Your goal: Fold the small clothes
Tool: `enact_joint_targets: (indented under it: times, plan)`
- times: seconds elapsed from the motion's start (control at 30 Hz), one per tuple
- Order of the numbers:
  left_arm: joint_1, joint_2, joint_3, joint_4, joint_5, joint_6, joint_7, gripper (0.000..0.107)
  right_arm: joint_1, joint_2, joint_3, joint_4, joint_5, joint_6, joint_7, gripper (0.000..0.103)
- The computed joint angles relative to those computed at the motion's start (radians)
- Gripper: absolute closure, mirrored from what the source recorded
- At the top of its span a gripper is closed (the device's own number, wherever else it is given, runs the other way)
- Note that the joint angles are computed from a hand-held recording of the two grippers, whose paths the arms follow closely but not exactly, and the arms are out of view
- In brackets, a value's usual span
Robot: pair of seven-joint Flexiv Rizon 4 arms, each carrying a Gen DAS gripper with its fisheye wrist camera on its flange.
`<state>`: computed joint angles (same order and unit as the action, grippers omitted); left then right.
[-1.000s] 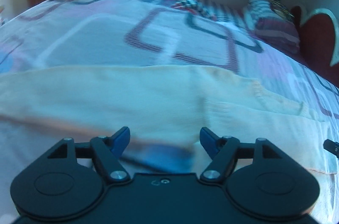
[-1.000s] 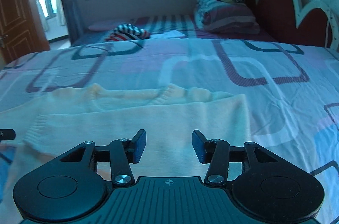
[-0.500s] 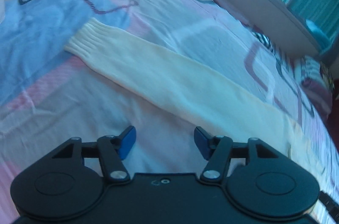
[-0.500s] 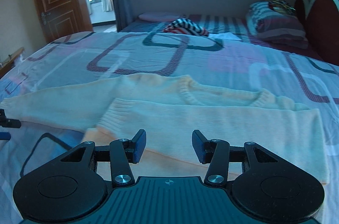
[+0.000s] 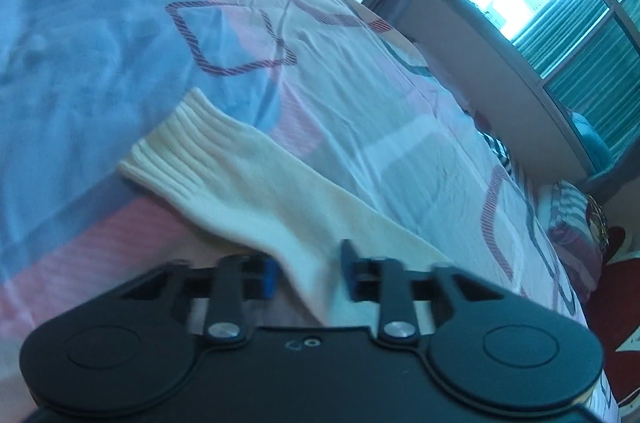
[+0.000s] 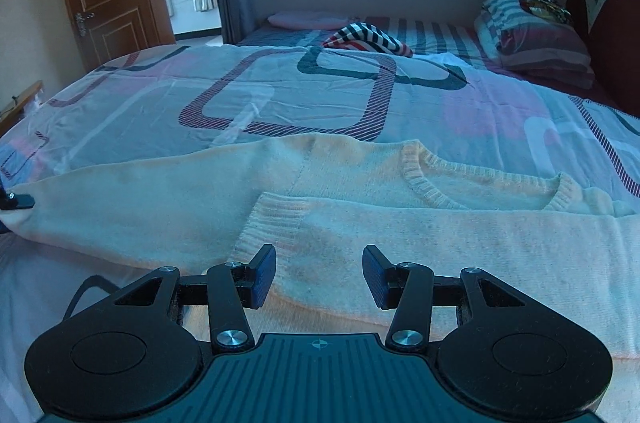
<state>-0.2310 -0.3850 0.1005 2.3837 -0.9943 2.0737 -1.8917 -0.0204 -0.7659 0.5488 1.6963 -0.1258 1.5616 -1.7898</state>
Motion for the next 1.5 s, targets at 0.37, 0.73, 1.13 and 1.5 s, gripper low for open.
enact_joint_targets:
  times: [0.37, 0.73, 1.13, 1.5]
  plan:
    - [0.029, 0.02, 0.011, -0.016, 0.167, 0.044, 0.004, 0.103, 0.113, 0.012, -0.129, 0.005, -0.025, -0.001, 0.098, 0.055]
    - [-0.057, -0.071, -0.037, -0.32, 0.279, -0.073, 0.27, 0.103, -0.06, -0.009, 0.047, -0.018, 0.02, -0.033, 0.051, 0.055]
    - [-0.209, -0.344, 0.041, -0.726, 0.465, -0.386, 0.257, 0.103, -0.242, 0.031, 0.078, -0.015, 0.14, -0.066, -0.03, 0.055]
    - [-0.383, -0.331, 0.277, -0.737, 0.631, -0.582, 0.05, 0.033, -0.326, 0.044, 0.138, -0.041, 0.288, -0.157, -0.187, 0.055]
